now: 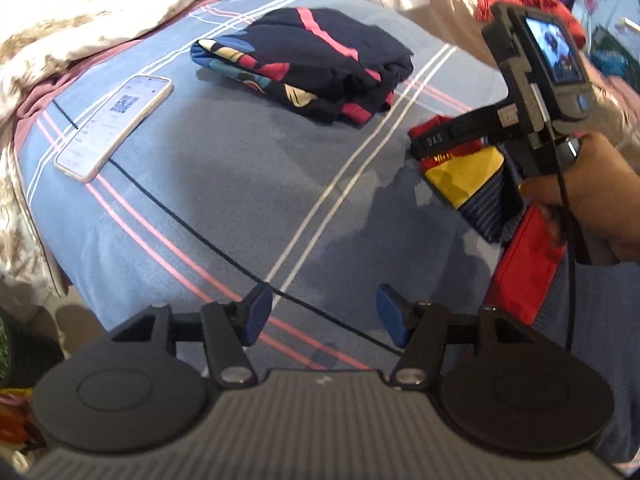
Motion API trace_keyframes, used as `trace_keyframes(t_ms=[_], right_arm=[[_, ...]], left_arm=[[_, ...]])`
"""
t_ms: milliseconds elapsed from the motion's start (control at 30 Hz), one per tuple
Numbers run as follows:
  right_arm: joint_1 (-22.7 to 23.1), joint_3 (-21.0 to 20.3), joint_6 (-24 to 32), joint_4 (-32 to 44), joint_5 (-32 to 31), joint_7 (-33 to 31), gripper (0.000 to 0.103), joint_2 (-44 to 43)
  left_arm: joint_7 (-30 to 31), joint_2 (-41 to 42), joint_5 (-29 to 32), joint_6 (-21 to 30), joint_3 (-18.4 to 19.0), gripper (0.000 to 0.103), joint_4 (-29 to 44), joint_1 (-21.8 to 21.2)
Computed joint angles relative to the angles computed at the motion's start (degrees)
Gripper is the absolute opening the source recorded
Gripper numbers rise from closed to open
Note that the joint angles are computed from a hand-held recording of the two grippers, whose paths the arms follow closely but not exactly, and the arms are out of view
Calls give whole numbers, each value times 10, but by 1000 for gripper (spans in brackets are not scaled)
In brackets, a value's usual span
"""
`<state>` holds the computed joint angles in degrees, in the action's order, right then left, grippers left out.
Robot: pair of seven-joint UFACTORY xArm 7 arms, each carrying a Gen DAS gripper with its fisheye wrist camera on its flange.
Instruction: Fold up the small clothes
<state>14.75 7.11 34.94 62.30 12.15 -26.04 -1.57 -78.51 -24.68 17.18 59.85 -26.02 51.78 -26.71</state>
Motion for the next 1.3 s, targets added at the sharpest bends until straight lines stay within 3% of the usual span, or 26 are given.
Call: trace_keyframes(t_ms=[33,100,200,467,633,800,900,1067,1300], right_arm=[[-2,-3,9,7,5,-10,44,3],[-9,-9,28,25,17,-13,24,9],[-23,-16,63,55,65,-26,15,19],[-30,-9,149,173,243,-152,9,28],[-64,-24,287,307,393,-206,6,36],[-121,-57,378,410,452,-238,6,43],[-166,-81,397,394,447,-250,6,37],[-226,-130,360,244,407,-280,6,-16],[-304,-203,349,155,377,-239,6,-59]], left_arm=[[-16,-5,8,-1,-7,57,-2,3],[-44,-12,22,9,-23,57,1,7],[-73,-19,40,36,-43,57,14,9],[-144,17,75,121,-91,57,85,-2],[-157,64,114,152,-94,57,137,-23],[-163,128,162,156,-87,57,194,-51],[-155,175,190,148,-79,57,232,-72],[-114,248,220,135,-59,57,297,-113],[-26,320,202,95,-8,57,359,-153]])
